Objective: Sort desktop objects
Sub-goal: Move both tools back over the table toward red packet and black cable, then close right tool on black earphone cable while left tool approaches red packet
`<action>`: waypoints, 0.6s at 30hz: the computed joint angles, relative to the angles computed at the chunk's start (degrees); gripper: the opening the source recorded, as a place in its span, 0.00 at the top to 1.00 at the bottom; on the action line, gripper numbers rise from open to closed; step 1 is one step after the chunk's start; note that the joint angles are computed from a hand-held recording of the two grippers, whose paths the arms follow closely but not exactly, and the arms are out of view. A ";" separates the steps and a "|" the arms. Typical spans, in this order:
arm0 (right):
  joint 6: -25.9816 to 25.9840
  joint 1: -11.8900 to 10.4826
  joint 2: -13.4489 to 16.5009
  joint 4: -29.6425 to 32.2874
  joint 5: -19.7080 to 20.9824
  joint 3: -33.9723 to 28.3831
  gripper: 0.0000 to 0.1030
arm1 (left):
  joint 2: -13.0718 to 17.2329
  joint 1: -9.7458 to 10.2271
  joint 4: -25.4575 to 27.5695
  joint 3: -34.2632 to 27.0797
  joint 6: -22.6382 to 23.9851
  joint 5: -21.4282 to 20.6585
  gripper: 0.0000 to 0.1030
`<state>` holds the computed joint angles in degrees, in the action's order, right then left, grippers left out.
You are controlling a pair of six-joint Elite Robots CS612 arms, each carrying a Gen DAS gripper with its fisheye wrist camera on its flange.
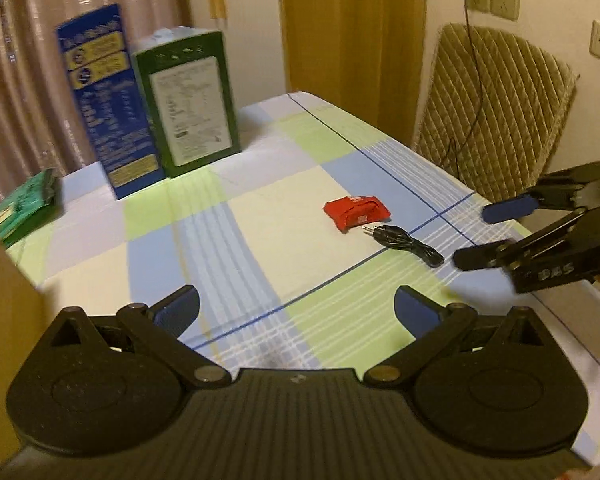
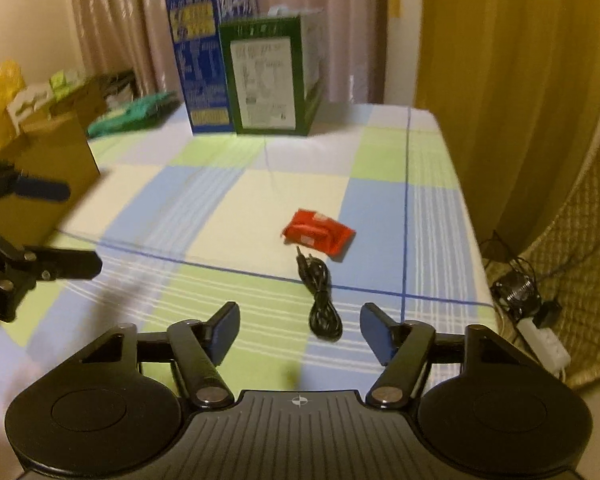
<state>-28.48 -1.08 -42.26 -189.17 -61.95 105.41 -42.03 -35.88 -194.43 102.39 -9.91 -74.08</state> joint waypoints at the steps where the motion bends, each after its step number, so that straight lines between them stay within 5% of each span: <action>1: -0.71 0.17 0.69 0.56 -0.33 -0.87 0.42 | 0.54 0.12 0.47 -0.77 0.53 -0.16 0.01; 9: -1.81 0.73 5.10 2.26 -1.00 -6.00 0.62 | 4.68 0.92 0.64 -5.84 0.38 -0.99 0.01; 18: -4.02 0.88 6.88 0.42 -0.39 -7.43 0.68 | 6.75 1.34 0.69 -8.53 -2.59 -1.62 0.01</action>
<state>-32.50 -0.20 -35.38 -188.74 -62.34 97.98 -35.28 -34.54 -193.74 93.87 -12.50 -75.70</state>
